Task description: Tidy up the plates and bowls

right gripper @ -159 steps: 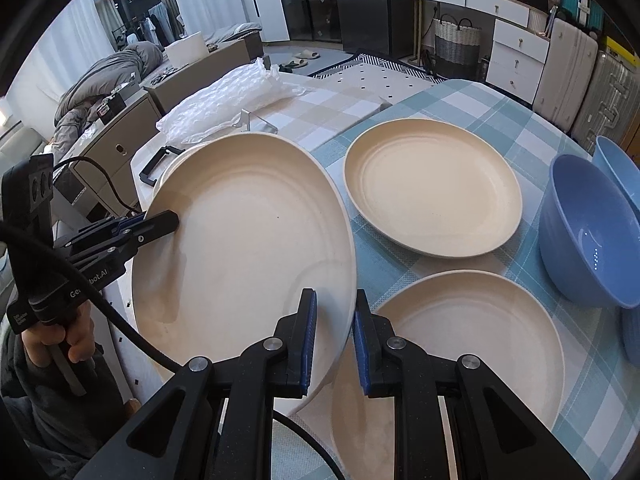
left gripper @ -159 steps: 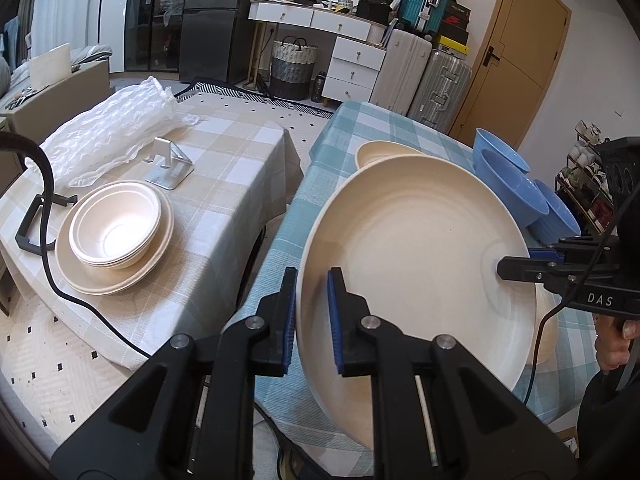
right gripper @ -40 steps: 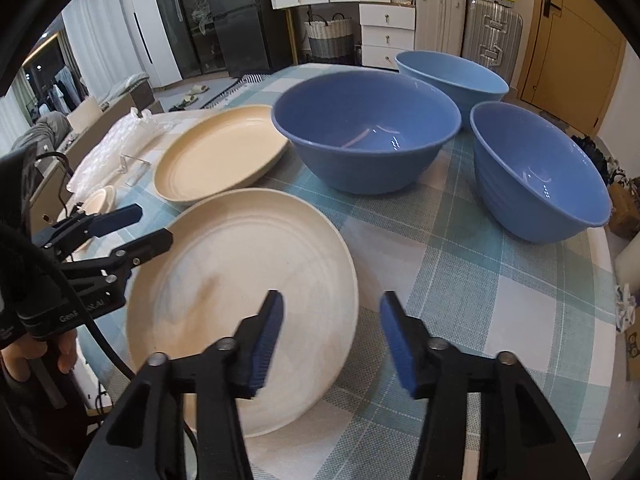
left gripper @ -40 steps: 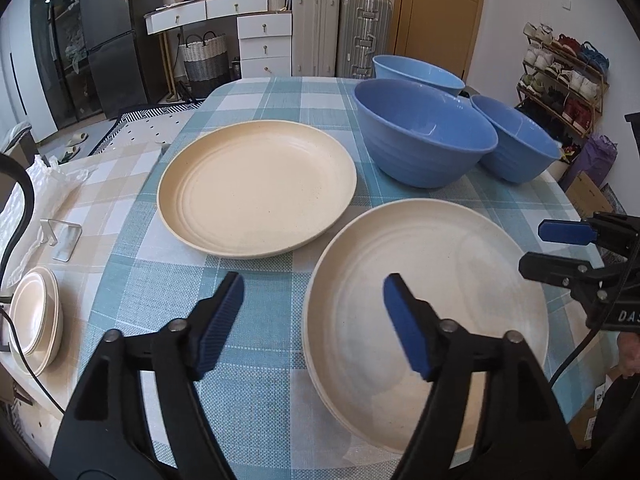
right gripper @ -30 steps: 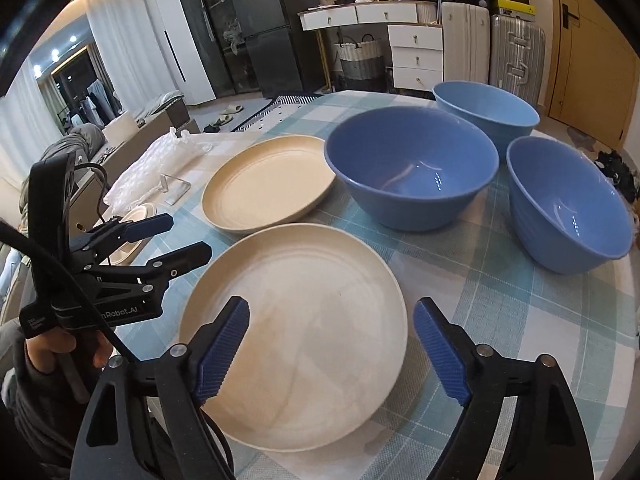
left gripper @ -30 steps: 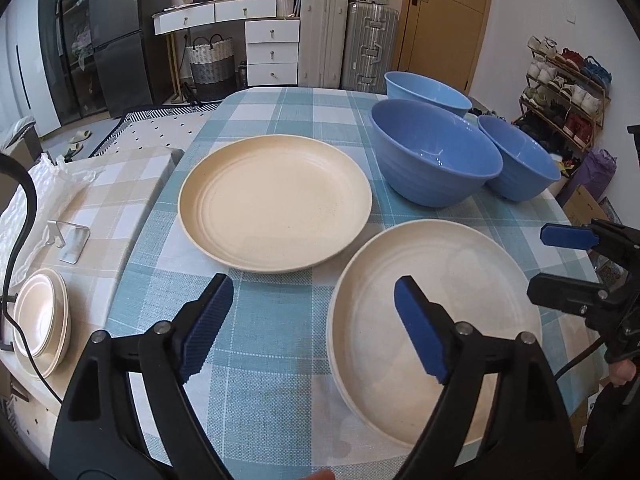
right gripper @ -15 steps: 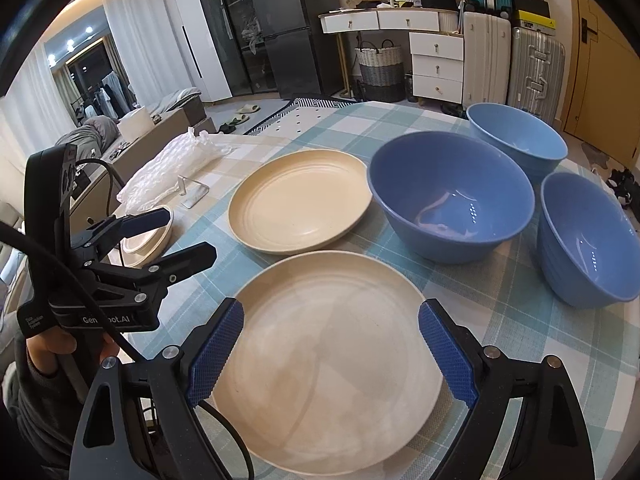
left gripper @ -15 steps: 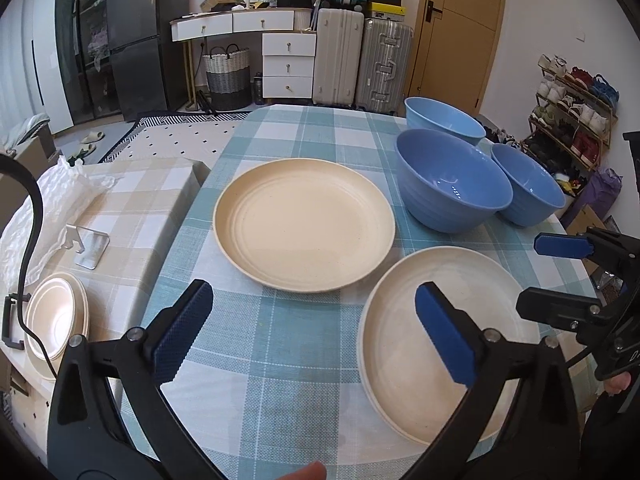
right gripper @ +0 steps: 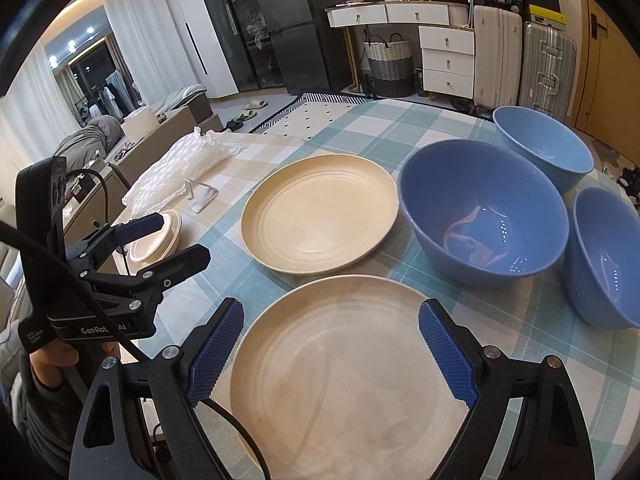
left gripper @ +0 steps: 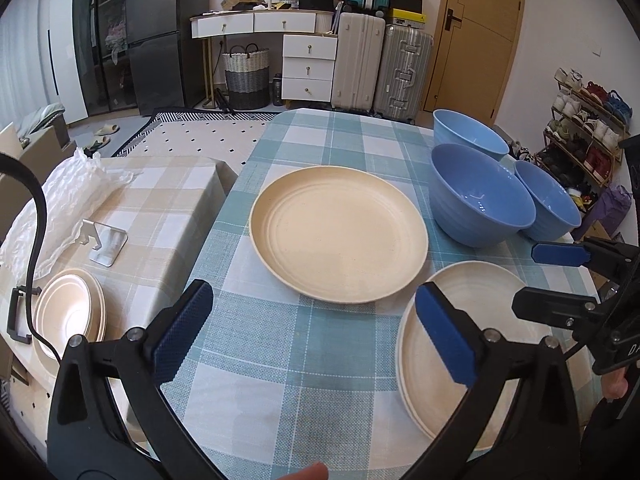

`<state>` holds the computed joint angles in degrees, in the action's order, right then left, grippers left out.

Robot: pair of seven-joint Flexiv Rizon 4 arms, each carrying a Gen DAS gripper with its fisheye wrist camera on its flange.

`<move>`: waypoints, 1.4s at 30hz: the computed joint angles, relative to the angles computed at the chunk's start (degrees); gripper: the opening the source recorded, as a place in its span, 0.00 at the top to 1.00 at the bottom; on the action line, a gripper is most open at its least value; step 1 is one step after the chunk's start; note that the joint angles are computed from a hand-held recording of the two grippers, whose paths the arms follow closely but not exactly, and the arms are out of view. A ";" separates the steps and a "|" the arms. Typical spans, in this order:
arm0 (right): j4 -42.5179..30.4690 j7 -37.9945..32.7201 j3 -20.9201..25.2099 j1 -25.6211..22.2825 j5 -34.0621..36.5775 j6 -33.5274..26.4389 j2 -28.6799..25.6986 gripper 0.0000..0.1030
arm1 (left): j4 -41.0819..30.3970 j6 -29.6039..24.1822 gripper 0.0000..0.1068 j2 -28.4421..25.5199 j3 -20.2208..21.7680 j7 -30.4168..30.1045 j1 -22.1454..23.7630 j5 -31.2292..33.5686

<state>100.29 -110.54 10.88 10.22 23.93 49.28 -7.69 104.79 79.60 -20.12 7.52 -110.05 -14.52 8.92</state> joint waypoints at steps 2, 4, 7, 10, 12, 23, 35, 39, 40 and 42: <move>-1.21 0.15 0.01 0.00 0.73 -1.23 -0.84 0.12 | -0.37 -0.11 0.06 -0.43 -0.25 0.29 0.49 -0.45; -2.63 0.59 0.07 -0.02 1.33 -2.44 -1.77 0.12 | -0.84 -0.25 0.06 -0.82 -0.18 0.48 0.70 -0.65; -5.04 1.09 0.28 -0.40 2.80 -4.40 -3.32 0.12 | -1.45 -0.35 0.06 -1.48 -0.19 0.67 1.04 -1.15; -6.71 2.65 0.40 -0.21 2.50 -4.97 -4.75 0.12 | -1.48 -0.15 0.06 -1.91 -0.80 1.38 1.89 -2.43; -7.97 3.17 0.74 -0.28 2.69 -5.81 -5.73 0.12 | -1.74 -0.11 0.06 -2.44 -1.28 2.12 2.52 -3.51; -12.41 9.03 1.24 0.50 0.23 -6.04 -11.11 0.12 | -3.55 0.20 0.06 -6.14 -4.19 7.17 5.56 -10.13; -14.43 14.73 1.70 1.11 -6.66 -4.52 -15.36 0.12 | -9.23 -2.08 0.08 -11.98 -3.55 9.04 5.33 -13.56; -14.02 15.09 1.99 1.57 -8.45 -3.69 -15.40 0.13 | -9.19 -1.47 0.08 -12.54 -3.99 9.28 5.91 -14.52; -14.22 15.05 2.30 1.39 -8.14 -4.11 -15.43 0.13 | -9.07 -1.41 0.08 -12.53 -3.84 9.28 5.89 -14.58; -14.38 15.39 2.36 1.58 -8.40 -4.45 -15.60 0.13 | -9.03 -1.64 0.08 -12.56 -3.35 9.01 5.68 -14.58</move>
